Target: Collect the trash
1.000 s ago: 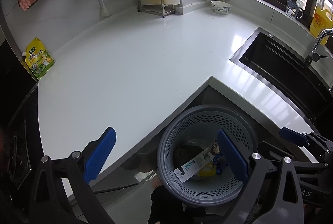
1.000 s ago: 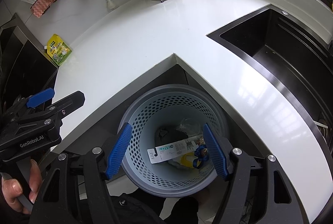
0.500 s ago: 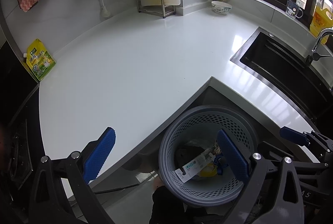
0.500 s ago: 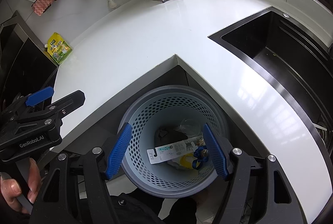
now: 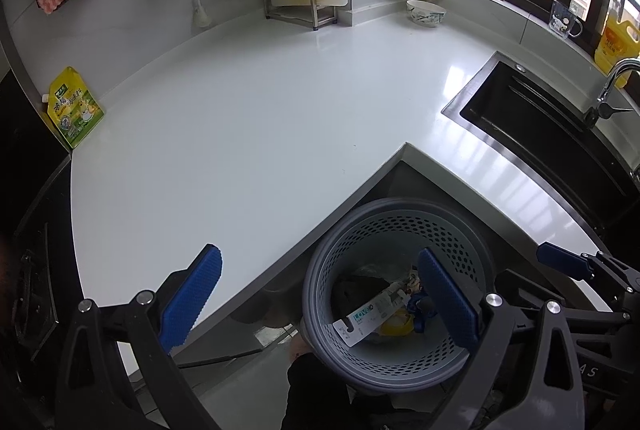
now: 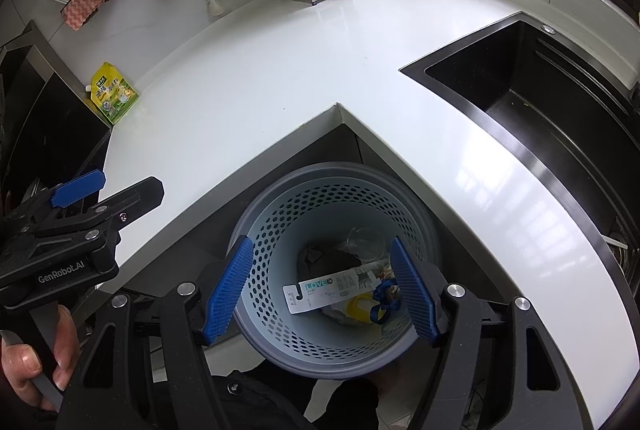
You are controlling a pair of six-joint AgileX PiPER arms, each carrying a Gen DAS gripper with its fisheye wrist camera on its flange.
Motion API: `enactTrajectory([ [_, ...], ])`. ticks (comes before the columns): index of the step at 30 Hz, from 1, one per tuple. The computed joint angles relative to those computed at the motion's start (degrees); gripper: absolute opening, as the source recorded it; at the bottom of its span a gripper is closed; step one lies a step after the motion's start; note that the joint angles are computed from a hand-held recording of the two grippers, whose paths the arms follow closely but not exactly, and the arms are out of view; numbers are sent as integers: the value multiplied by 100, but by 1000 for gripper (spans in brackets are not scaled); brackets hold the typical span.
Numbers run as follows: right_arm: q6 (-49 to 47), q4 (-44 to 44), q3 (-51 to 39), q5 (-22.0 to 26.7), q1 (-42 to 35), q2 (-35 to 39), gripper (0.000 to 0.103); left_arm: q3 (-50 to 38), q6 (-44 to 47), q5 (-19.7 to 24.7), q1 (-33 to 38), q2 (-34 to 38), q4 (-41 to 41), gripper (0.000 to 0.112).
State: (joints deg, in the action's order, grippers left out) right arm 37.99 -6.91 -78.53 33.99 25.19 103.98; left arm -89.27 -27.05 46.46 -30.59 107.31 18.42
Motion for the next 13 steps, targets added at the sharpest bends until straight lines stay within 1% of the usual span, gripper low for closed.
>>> enactTrajectory([
  [13, 194, -144, -27, 16, 100, 11, 68, -3, -171, 62, -55, 8, 196, 97],
])
